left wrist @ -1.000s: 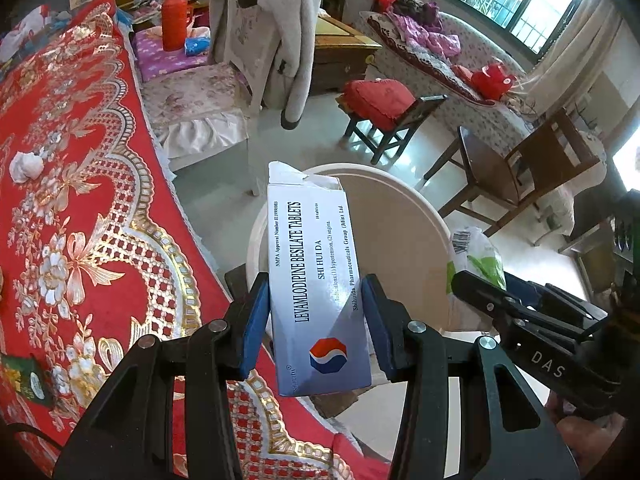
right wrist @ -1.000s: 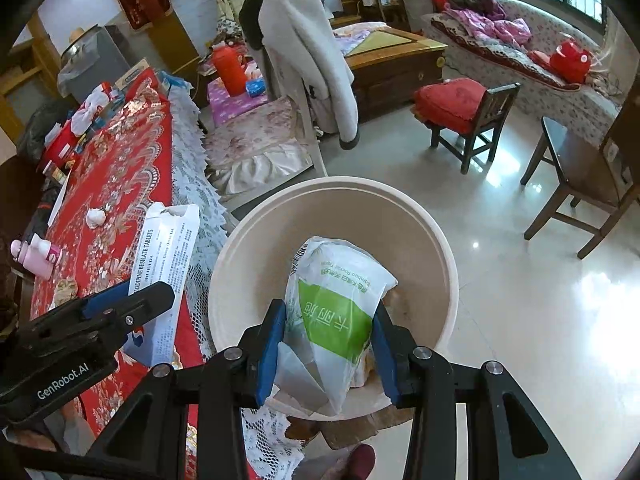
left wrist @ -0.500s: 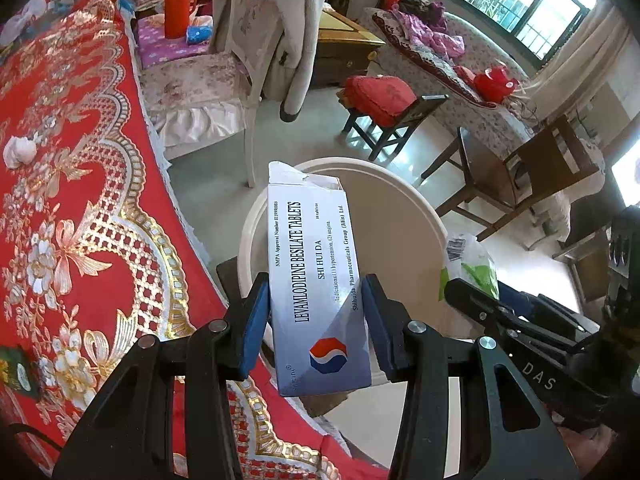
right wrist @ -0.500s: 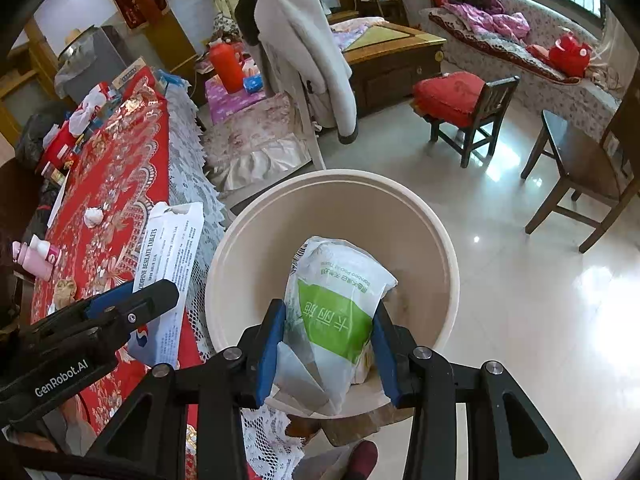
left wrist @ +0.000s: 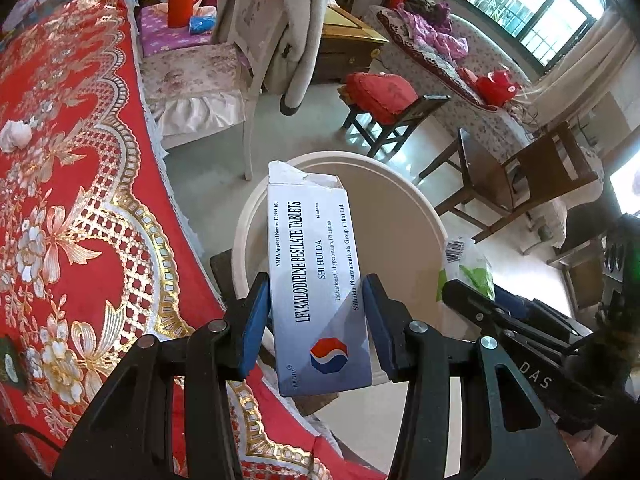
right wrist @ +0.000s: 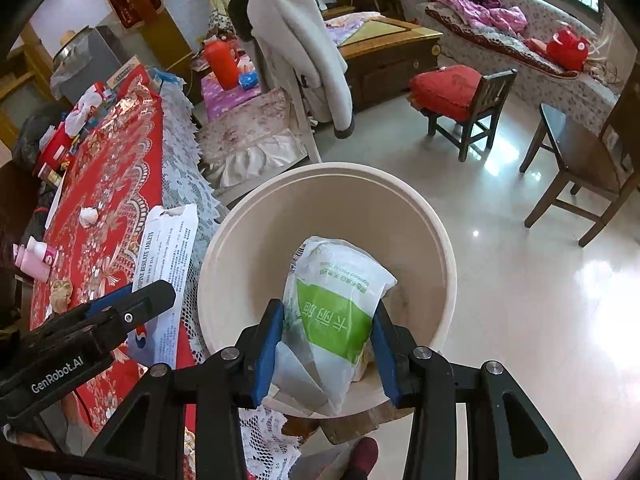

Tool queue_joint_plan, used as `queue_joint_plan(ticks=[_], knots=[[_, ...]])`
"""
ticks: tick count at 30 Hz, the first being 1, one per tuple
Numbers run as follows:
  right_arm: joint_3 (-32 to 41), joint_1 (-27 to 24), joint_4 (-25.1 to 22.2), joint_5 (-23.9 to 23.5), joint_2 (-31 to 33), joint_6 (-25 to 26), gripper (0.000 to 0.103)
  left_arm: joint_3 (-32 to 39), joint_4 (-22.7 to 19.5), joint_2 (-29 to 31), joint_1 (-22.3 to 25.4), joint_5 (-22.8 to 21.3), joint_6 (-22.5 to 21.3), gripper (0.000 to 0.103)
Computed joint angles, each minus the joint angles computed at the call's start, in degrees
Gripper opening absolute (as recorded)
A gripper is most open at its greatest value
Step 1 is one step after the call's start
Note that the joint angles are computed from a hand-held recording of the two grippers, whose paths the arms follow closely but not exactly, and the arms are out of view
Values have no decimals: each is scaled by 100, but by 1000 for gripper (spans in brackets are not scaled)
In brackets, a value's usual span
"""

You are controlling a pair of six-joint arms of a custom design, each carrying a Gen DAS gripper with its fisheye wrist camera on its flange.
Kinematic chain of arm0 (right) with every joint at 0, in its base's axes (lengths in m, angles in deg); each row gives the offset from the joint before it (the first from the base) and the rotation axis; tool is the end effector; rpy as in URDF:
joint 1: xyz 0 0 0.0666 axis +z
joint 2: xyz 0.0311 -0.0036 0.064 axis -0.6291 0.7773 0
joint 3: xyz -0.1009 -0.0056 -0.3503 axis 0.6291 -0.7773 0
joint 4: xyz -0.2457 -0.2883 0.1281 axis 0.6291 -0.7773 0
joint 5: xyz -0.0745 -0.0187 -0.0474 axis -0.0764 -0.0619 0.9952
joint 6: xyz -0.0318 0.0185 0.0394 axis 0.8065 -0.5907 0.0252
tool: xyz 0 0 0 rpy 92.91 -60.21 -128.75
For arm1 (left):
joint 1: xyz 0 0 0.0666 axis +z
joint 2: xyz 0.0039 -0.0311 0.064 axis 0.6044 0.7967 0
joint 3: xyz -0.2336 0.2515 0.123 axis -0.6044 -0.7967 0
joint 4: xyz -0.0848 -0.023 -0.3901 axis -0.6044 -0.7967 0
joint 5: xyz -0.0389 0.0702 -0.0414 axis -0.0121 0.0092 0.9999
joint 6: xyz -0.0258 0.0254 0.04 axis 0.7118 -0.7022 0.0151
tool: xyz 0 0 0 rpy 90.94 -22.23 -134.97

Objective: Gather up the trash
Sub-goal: 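Open both tools to drop the box and bag into the bucket, then move both open tools back over the table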

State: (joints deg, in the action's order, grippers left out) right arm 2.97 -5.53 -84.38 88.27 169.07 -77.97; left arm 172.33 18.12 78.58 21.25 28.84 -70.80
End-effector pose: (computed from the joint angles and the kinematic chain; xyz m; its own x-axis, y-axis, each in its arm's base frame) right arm 0.4004 0.2543 0.3568 -0.8149 0.4018 -0.4177 0.3380 0.9149 0.2207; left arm 0.4862 -0.1527 0.3594 -0.8640 0.2998 -0.4045 0.4394 0.8412 -0.3151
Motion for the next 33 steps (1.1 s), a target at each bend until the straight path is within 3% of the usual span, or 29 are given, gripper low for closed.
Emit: queue_joint_plan(ticks=[4,5,7,12,33], knots=[[1,-25,-4,-11,31,-3,42,24,-15,28,58,183,44,45],[5,-32,-9,-11,40,-13,48,40,-39,49,72,225,43,46],[9,-28,-8,28,46,-74,50,67,-89,77,112,374,42,57],[-8,-42,14,14,27,-140,52,55,-102,40,165,416,48,60],[559,258,-79,-101,461,26,54,-287,232,-457,698,-148,-71,60]])
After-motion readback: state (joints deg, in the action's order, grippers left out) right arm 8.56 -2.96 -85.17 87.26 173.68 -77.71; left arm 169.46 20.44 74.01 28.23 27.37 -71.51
